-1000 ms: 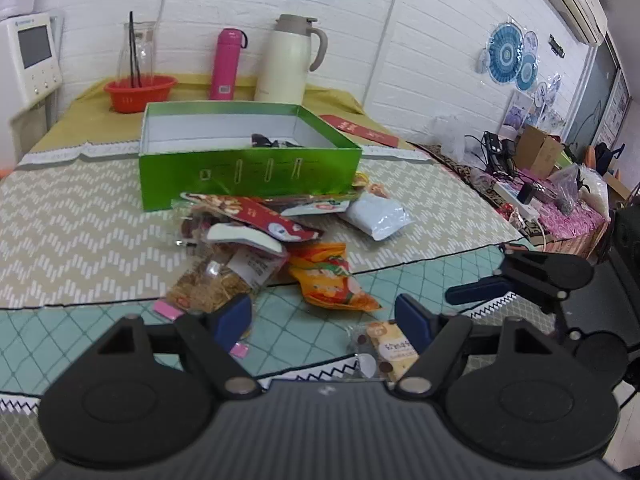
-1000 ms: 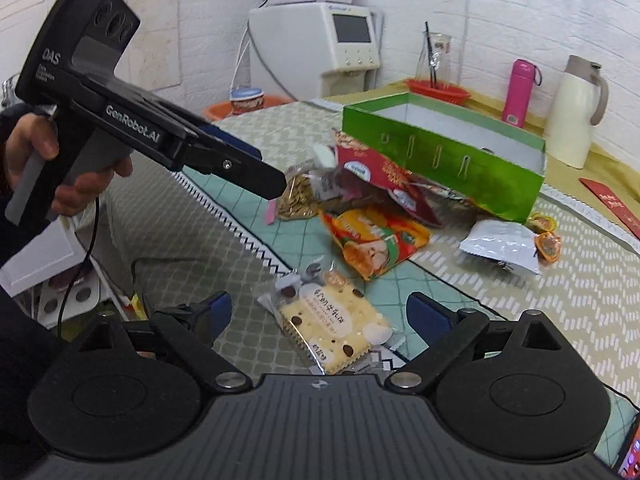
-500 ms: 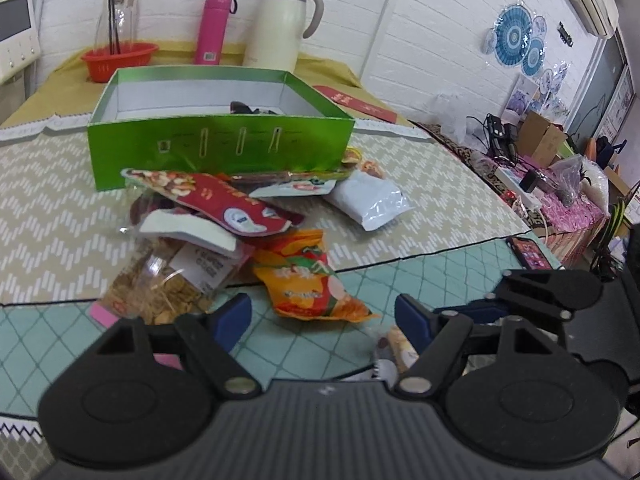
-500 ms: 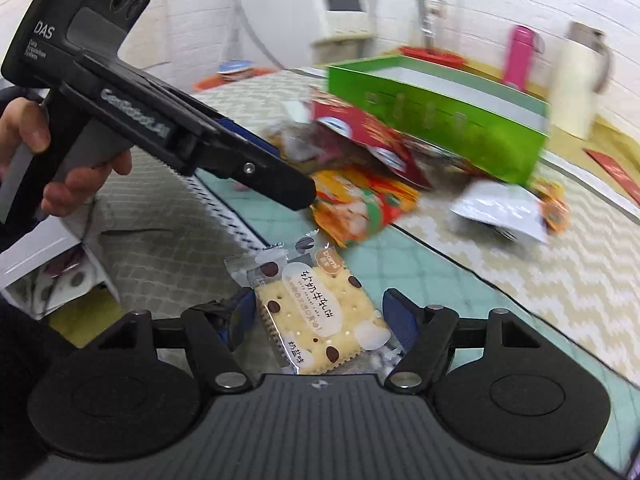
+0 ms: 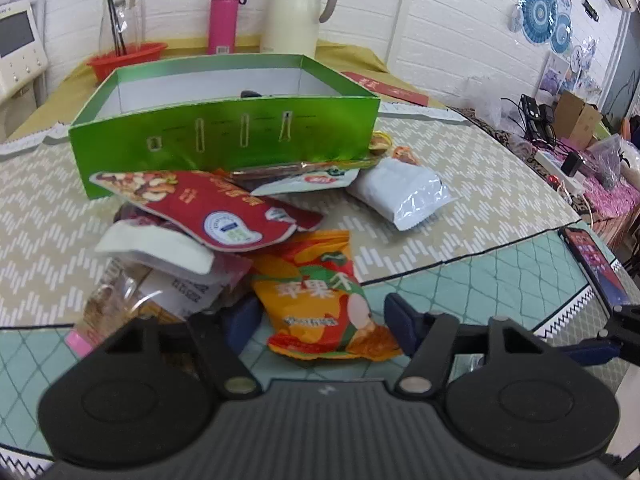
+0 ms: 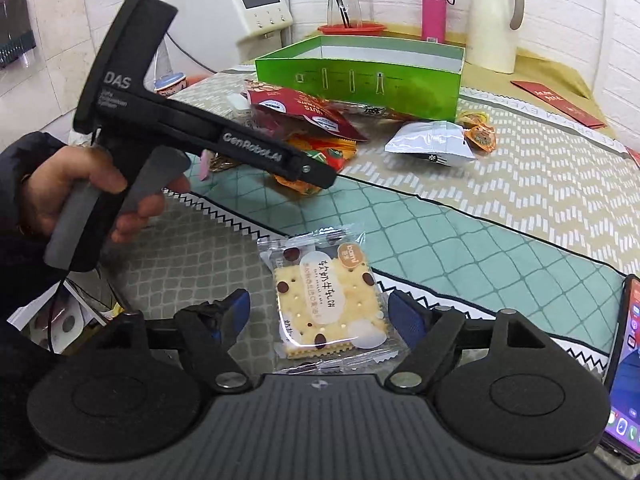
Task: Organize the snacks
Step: 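Grasp the chocolate-chip cookie packet with right gripper while left gripper grasps orange apple-chip bag, then carry both packets into the green box and open both grippers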
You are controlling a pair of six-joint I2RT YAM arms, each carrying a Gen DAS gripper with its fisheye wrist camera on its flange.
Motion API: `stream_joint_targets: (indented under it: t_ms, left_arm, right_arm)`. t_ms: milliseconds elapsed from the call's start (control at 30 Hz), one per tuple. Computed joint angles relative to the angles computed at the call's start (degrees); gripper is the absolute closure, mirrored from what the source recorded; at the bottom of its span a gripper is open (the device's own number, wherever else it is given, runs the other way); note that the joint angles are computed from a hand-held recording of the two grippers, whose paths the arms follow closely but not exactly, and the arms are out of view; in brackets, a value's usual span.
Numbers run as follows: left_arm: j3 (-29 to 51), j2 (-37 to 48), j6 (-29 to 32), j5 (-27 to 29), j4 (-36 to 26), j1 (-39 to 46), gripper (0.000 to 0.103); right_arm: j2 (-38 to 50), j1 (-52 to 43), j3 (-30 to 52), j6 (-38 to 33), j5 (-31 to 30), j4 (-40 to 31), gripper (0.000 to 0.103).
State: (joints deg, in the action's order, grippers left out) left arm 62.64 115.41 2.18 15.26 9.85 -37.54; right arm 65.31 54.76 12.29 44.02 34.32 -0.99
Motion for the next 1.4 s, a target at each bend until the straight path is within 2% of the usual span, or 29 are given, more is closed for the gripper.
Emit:
stream_joint_targets:
  t_ms: [100, 233, 267, 333, 567, 633, 667, 800, 1033, 1167, 1267, 1400]
  left_arm:
    - [-1.6, -1.8, 2.4, 2.7, -1.7, 1.6, 0.048]
    - [-4.4, -5.1, 4.2, 3.2, -2.8, 2.3, 0.049]
    - [-5.4, -5.8, 4.5, 2.3, -1.5, 1.8, 0.038]
    - [-6.9, -6.6, 5.9, -0.2, 1.7, 0.3, 0.034]
    - [-3.6, -3.6, 9.4, -1.7, -0.8, -0.9, 0.034]
    - [-2.8, -2.5, 10.1, -1.9, -1.8, -0.8, 0.040]
    - [-3.5, -2.4, 10.3, -1.6, -0.2, -0.6, 0.041]
    - [-4.1, -3.0, 8.2, 1.8, 0.0, 0.7, 0.057]
    - [-8.4, -8.6, 6.9, 8.4, -0.5, 2.5, 0.058]
    - [-11.0, -14.2, 6.6, 13.0, -1.0, 4.1, 0.058]
    - [-11.0, -17.6, 5.6, 15.9, -1.4, 5.8, 0.058]
    - [-7.9, -19.1, 4.2, 16.4, -1.0, 7.5, 0.058]
  right_arm:
    - [2.3, -1.3, 0.3, -1.4, -0.9, 2.4, 0.000]
    - [2.8, -1.8, 0.0, -2.1, -1.1, 3.8, 0.000]
    - [2.9, -2.3, -0.1, -2.4, -1.4, 4.1, 0.000]
    - [3.6, -2.4, 0.3, -2.5, -1.1, 4.3, 0.000]
    - [6.1, -1.4, 1.2, -5.0, 0.4, 4.5, 0.000]
    - [6.5, -1.4, 0.7, -6.3, 0.8, 5.9, 0.000]
    - [6.6, -1.4, 0.3, -7.0, 1.3, 7.2, 0.000]
    - [6.8, -1.5, 0.6, -7.6, 1.5, 7.1, 0.002]
    - [0.8, 1.3, 2.3, -6.6, 5.3, -0.8, 0.002]
    - [-5.7, 0.3, 2.9, -9.2, 6.8, -4.0, 0.002]
    - [-9.2, -2.4, 3.5, -13.5, 7.3, -3.3, 0.002]
    - [-10.3, -11.3, 4.5, -22.2, 2.4, 4.0, 0.002]
